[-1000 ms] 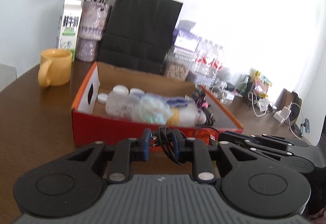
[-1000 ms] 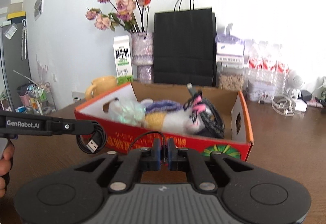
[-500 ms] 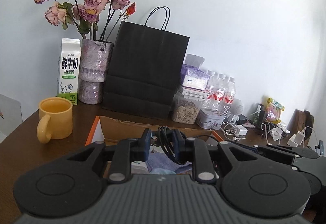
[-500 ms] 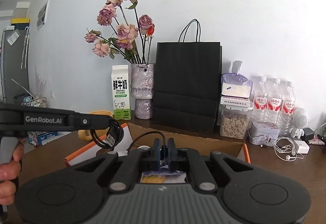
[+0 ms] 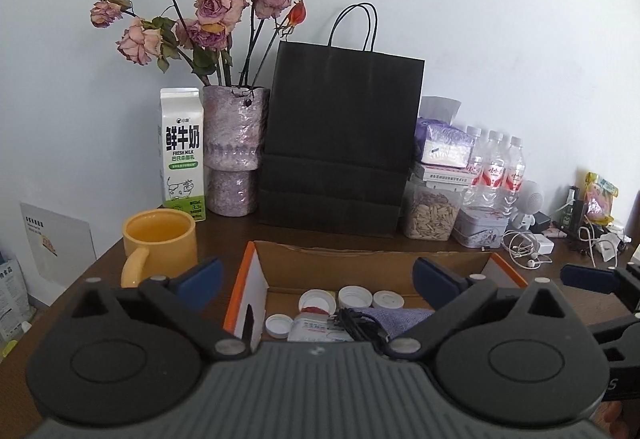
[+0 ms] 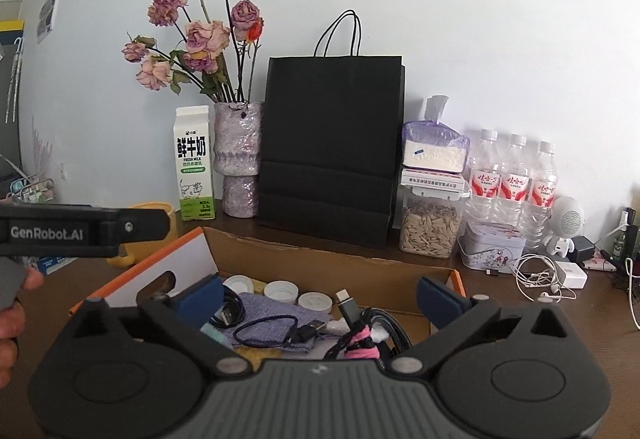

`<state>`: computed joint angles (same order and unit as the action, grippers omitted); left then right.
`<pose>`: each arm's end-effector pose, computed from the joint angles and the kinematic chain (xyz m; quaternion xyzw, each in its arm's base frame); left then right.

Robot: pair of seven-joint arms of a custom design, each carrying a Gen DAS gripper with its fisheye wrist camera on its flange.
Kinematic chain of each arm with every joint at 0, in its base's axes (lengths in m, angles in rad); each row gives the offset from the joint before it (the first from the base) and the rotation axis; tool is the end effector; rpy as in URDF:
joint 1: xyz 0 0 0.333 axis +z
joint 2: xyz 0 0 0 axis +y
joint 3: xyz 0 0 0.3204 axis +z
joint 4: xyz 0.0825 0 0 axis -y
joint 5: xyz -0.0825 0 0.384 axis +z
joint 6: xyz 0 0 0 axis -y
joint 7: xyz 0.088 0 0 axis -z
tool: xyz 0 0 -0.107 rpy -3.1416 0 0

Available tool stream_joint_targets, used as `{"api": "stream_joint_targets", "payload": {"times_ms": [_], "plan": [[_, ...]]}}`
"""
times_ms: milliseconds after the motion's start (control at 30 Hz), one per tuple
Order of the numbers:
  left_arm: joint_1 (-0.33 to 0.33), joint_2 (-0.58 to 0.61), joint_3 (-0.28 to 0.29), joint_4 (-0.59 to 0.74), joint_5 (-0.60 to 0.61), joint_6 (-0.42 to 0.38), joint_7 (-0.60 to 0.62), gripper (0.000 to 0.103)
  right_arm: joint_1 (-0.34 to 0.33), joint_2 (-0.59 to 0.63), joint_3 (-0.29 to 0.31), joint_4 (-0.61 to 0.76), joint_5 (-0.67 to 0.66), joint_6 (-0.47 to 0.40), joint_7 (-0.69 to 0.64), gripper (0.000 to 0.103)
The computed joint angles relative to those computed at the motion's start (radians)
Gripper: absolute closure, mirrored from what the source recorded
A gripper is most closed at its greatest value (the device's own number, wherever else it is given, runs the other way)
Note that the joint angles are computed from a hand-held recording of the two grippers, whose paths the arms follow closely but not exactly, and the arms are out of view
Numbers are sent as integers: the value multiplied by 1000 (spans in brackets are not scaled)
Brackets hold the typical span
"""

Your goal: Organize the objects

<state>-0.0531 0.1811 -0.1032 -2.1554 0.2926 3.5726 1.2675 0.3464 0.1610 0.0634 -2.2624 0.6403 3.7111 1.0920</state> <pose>0.5867 -0.1252 0.4720 -0.5209 0.6307 -0.4778 0.3204 0.5412 0.1476 0.4380 -0.6090 0.5526 -0.3970 0.4075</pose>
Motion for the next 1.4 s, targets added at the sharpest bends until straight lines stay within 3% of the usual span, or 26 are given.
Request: {"api": "stream_joint_targets", "payload": {"times_ms": [133, 333, 667, 1400], "plan": [[30, -61, -5, -72, 57, 14, -25, 0, 5, -59, 9, -73, 25, 14, 6, 0], [104, -178, 6, -199, 322, 24, -210, 0, 13, -200, 42, -242, 48, 25, 39, 0], [87, -310, 91, -364, 576, 4, -354, 0, 23, -337, 127, -400, 193, -30, 41, 0], [69, -358, 122, -412, 627, 2, -399, 0, 34, -385, 168, -434, 267, -33, 5, 0]]}}
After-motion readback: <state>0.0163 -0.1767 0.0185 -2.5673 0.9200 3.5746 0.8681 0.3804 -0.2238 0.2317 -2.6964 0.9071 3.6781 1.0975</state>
